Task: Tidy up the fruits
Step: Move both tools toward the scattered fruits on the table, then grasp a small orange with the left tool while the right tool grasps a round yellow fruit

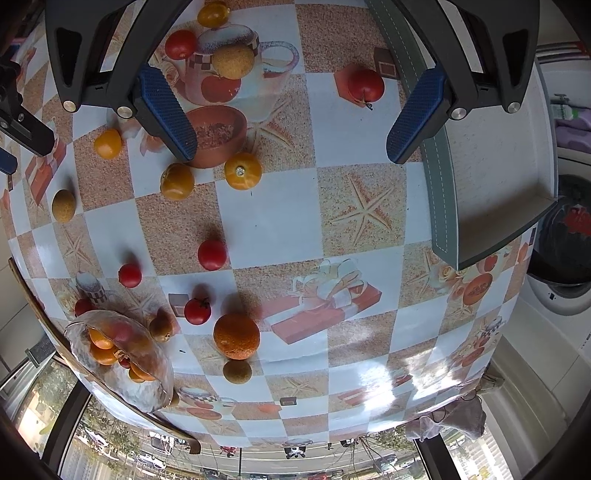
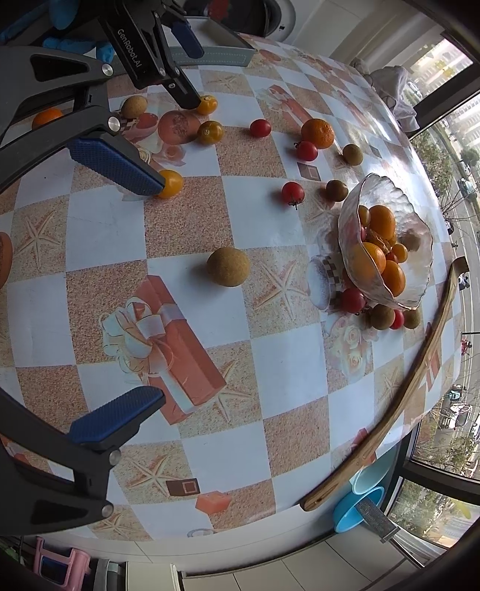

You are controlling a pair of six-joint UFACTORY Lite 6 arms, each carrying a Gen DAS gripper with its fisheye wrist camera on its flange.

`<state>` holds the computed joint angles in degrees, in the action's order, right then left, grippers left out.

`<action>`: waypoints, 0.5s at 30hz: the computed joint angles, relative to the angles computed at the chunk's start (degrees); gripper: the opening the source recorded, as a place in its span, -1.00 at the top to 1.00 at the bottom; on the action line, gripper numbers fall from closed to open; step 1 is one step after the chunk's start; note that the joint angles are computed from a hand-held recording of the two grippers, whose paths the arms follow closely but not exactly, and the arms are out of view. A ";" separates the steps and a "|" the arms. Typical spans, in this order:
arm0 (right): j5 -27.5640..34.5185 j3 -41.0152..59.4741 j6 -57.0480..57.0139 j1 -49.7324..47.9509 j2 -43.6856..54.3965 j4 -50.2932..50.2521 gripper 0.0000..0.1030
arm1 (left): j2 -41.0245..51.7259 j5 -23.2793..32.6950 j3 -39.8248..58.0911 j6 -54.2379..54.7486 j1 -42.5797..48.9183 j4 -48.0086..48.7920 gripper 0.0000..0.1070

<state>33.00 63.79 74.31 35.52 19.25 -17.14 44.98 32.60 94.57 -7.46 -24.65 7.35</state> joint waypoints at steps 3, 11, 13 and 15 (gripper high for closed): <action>-0.41 0.09 -0.46 -0.49 0.43 0.17 -1.00 | 1.34 0.03 1.45 -0.14 -0.37 0.46 -0.93; -1.58 1.00 -2.23 -2.18 2.99 0.43 -1.00 | 4.50 -1.01 3.84 3.24 -0.42 -1.13 -0.93; -1.79 1.62 -2.48 -2.52 4.10 0.03 -1.00 | 4.03 -2.34 2.97 3.97 -0.37 -1.64 -0.93; -1.80 2.60 -2.83 -2.83 5.48 -0.50 -0.99 | 4.00 -2.71 2.96 4.64 -0.32 -2.19 -0.93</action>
<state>31.20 66.39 71.48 32.69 24.73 -17.64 48.98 29.89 97.53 -2.82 -24.97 5.17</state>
